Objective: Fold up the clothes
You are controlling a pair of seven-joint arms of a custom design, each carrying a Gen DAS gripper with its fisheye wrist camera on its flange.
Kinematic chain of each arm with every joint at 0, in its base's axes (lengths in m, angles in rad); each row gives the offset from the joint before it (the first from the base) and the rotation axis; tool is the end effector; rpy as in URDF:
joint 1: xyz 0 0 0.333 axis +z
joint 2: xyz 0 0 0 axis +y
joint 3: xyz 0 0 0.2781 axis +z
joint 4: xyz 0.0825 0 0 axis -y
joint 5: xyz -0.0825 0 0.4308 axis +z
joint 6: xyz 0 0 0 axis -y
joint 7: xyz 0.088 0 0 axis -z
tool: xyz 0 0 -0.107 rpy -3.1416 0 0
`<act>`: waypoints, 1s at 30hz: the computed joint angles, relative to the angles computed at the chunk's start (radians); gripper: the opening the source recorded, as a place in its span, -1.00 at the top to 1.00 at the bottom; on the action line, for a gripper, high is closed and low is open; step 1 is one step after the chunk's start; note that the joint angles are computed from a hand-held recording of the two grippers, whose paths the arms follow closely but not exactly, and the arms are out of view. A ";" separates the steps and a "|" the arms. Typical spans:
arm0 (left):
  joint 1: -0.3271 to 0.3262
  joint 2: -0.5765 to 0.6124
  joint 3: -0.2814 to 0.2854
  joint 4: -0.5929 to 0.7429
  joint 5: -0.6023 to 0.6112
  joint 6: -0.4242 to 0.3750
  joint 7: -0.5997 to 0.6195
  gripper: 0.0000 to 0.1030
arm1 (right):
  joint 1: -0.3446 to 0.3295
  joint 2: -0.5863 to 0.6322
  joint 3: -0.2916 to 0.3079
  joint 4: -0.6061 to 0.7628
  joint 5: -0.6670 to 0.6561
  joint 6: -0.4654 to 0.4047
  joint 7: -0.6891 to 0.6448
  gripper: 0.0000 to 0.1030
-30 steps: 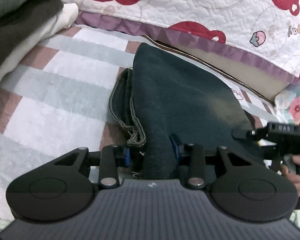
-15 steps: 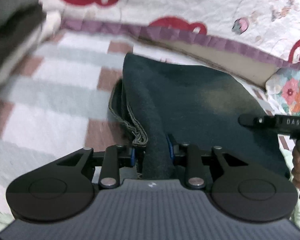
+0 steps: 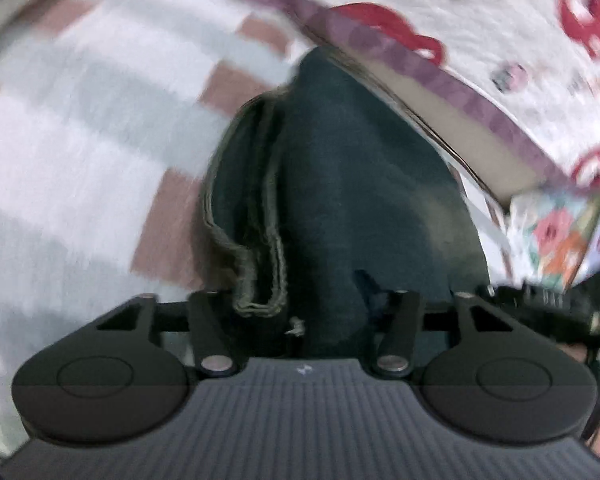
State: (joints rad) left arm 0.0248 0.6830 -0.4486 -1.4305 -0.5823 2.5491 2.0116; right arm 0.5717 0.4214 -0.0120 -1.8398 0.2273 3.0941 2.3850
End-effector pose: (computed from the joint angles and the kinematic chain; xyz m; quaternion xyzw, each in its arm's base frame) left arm 0.7351 -0.2496 0.3206 0.5512 -0.7351 0.3872 0.0765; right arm 0.6118 0.3622 0.3339 -0.4768 0.7801 0.0090 0.4050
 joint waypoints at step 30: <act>0.006 0.008 -0.002 0.018 -0.032 -0.047 -0.034 0.22 | 0.223 -0.008 -0.237 -0.015 -0.209 -0.055 0.304 -0.07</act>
